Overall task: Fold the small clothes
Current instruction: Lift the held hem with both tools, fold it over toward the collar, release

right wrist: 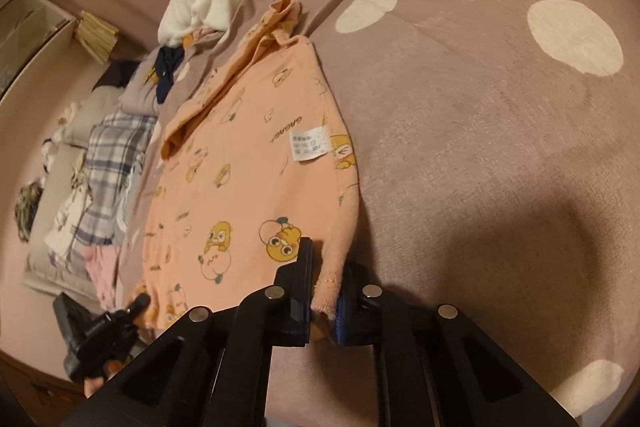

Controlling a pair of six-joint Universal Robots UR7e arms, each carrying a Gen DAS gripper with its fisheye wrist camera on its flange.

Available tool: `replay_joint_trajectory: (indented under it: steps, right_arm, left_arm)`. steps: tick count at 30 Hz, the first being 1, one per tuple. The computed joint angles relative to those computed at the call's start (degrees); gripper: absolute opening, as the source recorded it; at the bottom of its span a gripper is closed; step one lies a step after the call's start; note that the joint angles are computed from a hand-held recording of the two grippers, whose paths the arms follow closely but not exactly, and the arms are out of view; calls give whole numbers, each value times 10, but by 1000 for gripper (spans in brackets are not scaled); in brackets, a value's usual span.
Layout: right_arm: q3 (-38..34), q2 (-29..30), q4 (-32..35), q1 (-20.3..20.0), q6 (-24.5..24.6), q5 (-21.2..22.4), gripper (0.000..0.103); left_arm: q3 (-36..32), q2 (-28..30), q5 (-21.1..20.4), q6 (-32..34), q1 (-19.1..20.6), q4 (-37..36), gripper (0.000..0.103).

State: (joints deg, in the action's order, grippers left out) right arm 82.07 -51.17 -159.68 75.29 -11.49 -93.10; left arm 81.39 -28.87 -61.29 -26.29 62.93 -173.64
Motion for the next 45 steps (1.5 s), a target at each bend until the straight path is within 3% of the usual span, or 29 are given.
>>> replay_joint_trajectory:
  steps: [9, 17, 20, 27, 31, 35, 43, 45]
  right_arm:
    - [16, -7, -45, -4, 16, 23, 7]
    - [36, -15, -94, 0, -7, 72, 7]
    - [32, -13, -89, -2, -4, 83, 7]
    - [33, -15, -85, -6, 4, 97, 7]
    - [-11, -6, -31, 3, -7, 103, 7]
    - [-48, 8, -10, 11, -9, 121, 7]
    - [-125, 48, 15, 48, -50, 35, 7]
    - [-136, 54, 19, 53, -63, 27, 7]
  left_arm:
    - [9, -5, -35, 9, 0, -41, 3]
    - [11, -7, -61, 14, 0, -64, 3]
    - [6, -7, -90, 19, 6, -63, 3]
    - [5, -8, -104, 3, 11, -76, 2]
    - [-22, -5, -110, 13, 13, -41, 2]
    - [-59, 5, -164, 4, 26, -37, 2]
    - [-139, 30, -108, 31, 21, 8, 2]
    - [-158, 37, -117, 36, 24, 22, 2]
